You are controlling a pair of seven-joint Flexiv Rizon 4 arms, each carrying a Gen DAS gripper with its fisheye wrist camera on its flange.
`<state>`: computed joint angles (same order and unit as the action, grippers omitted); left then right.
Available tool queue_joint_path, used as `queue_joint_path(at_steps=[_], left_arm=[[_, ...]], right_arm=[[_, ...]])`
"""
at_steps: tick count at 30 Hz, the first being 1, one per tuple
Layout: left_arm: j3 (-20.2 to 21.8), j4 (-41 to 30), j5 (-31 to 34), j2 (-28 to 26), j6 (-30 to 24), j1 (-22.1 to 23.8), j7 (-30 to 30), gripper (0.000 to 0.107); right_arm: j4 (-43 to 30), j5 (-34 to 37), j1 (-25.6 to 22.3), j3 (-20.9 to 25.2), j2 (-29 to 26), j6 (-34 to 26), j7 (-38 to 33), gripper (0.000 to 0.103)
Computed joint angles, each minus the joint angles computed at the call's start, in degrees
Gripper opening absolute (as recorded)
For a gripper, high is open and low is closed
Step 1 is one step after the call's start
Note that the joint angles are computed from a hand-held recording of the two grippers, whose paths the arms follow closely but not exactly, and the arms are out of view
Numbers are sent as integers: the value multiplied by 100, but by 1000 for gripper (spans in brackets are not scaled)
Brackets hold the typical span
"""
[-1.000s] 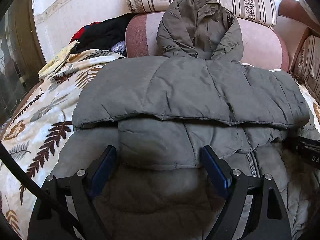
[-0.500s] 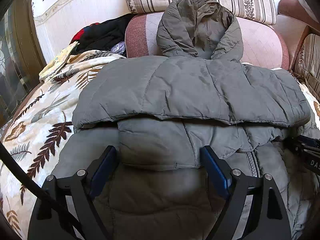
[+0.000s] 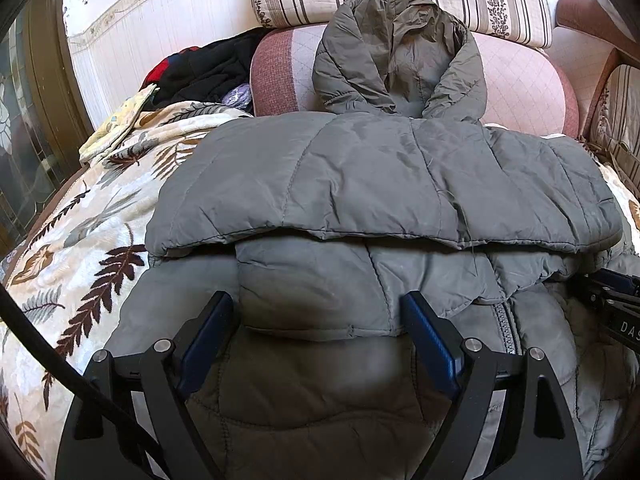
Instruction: Fold large clothes
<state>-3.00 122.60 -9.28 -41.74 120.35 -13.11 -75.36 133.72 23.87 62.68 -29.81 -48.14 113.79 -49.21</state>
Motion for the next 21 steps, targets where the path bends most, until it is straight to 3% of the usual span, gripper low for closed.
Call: queue_joint_path(at_steps=[9, 11, 16, 21], left_arm=[[318, 92, -280, 144, -64, -381, 284, 86], [224, 156, -211, 251, -206, -283, 343, 86], [293, 337, -172, 507, -333, -329, 452, 86], [190, 573, -48, 787, -254, -196, 435, 86]], right_arm=[[2, -10, -37, 31, 20, 8, -12, 54], [13, -18, -90, 79, 55, 39, -23, 54], [158, 10, -506, 563, 411, 345, -94, 57], [448, 430, 8, 389, 698, 407, -279, 60]])
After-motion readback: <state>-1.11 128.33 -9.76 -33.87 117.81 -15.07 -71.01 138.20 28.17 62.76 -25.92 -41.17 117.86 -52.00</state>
